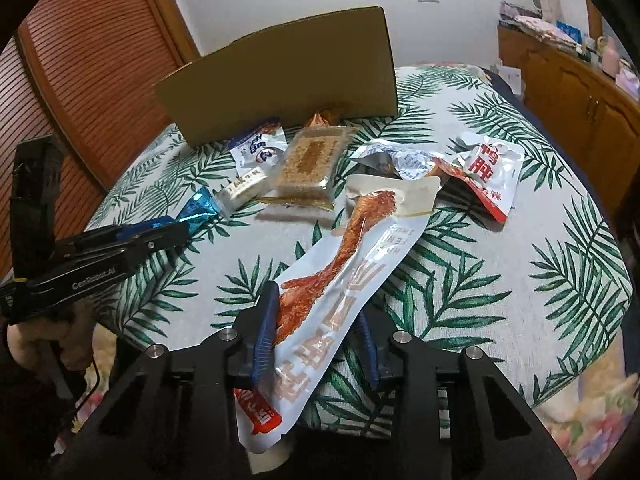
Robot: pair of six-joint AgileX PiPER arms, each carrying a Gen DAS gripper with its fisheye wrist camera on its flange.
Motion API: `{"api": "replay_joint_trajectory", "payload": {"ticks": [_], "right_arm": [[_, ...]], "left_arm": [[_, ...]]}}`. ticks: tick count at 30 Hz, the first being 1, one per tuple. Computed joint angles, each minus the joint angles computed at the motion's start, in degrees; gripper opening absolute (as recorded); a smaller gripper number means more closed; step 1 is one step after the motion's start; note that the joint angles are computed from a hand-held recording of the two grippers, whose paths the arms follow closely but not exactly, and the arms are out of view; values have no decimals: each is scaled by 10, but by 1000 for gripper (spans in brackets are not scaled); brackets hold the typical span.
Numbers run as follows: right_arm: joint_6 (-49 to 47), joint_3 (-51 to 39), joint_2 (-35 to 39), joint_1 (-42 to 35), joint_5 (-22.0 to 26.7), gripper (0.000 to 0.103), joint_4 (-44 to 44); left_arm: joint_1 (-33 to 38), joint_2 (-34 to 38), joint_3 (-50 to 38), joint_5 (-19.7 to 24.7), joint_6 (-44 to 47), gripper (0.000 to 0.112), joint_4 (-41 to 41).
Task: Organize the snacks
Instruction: 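Grasp the blue foil candy with the left tool while the right grasps the chicken-feet pack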
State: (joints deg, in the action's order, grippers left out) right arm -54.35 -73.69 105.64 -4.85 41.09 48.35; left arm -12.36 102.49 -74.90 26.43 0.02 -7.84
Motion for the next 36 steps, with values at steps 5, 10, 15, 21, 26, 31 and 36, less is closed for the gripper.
{"api": "replay_joint_trajectory", "payload": {"ticks": [5,10,15,21,26,31,36], "right_arm": [[8,-6,4,1,3,36,-6],[14,-11,7,3,1,39,-13],[36,-13,8,13,-17,49,-31],[63,-48,31,17,-9,54,-40],[92,-67,44,26,-26,56,-68],[105,-70,47,45,-54,61,-103],[110,-59,43,62,-86,64,-131]], "left_arm": [[-10,14,-25,18,-28,37,41],[-13,25,-49,36,-22,41,55],[-13,24,-56,40,16,40,33],[-15,33,-68,54,23,37,35],[-18,29,-59,49,17,32,46],[-16,22,-46,38,18,30,38],[-14,10,-29,28,25,30,26]]}}
